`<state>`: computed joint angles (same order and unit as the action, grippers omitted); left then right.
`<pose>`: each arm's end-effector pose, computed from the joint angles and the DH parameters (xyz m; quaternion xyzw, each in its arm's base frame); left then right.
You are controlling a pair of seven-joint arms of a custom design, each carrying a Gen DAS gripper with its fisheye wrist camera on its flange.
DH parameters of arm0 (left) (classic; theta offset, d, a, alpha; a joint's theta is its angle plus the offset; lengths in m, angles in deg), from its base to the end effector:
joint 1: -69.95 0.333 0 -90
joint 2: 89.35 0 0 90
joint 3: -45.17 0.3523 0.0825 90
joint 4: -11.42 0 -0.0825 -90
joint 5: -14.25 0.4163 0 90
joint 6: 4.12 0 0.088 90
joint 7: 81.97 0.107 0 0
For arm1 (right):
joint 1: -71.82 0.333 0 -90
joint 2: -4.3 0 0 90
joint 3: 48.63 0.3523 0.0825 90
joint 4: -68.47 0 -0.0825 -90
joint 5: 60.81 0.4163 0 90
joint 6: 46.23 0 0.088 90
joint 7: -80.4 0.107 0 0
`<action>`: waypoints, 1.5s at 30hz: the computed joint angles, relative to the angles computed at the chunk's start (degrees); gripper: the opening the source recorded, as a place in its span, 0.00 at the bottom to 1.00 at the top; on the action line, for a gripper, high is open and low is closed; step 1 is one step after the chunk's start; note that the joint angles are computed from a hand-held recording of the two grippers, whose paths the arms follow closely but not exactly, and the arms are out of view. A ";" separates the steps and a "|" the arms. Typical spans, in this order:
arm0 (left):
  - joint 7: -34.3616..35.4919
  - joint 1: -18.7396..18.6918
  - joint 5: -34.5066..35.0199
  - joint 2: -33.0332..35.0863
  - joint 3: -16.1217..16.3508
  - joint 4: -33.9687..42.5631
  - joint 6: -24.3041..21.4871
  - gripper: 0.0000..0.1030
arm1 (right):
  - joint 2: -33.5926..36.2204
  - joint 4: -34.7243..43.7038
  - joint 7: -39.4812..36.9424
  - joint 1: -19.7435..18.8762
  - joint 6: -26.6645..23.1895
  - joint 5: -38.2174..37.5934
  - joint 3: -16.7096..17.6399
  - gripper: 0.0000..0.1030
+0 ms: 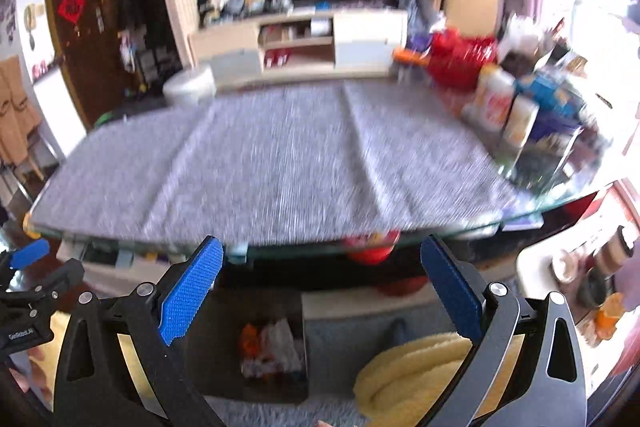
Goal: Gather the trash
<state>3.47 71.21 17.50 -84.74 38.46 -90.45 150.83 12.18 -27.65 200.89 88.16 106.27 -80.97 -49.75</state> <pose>0.6685 -0.0626 0.6338 -0.6278 0.6610 -0.3035 0.2772 0.6648 0.1921 0.6433 -0.6313 0.6472 -0.2808 0.3222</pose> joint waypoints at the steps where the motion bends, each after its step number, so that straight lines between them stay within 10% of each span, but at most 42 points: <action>1: -1.56 -0.24 2.29 -0.53 0.33 -0.18 0.77 0.92 | -0.63 -0.21 2.14 0.57 0.22 -2.89 -0.58 0.97; 12: -12.80 0.15 14.62 -5.76 1.27 -3.01 7.08 0.92 | -4.92 -2.26 12.45 -0.54 4.45 -15.36 0.71 0.97; 45: -7.81 -0.01 6.97 -6.69 1.60 -5.01 9.96 0.92 | -4.91 -1.98 13.65 -0.46 4.69 -15.21 2.12 0.97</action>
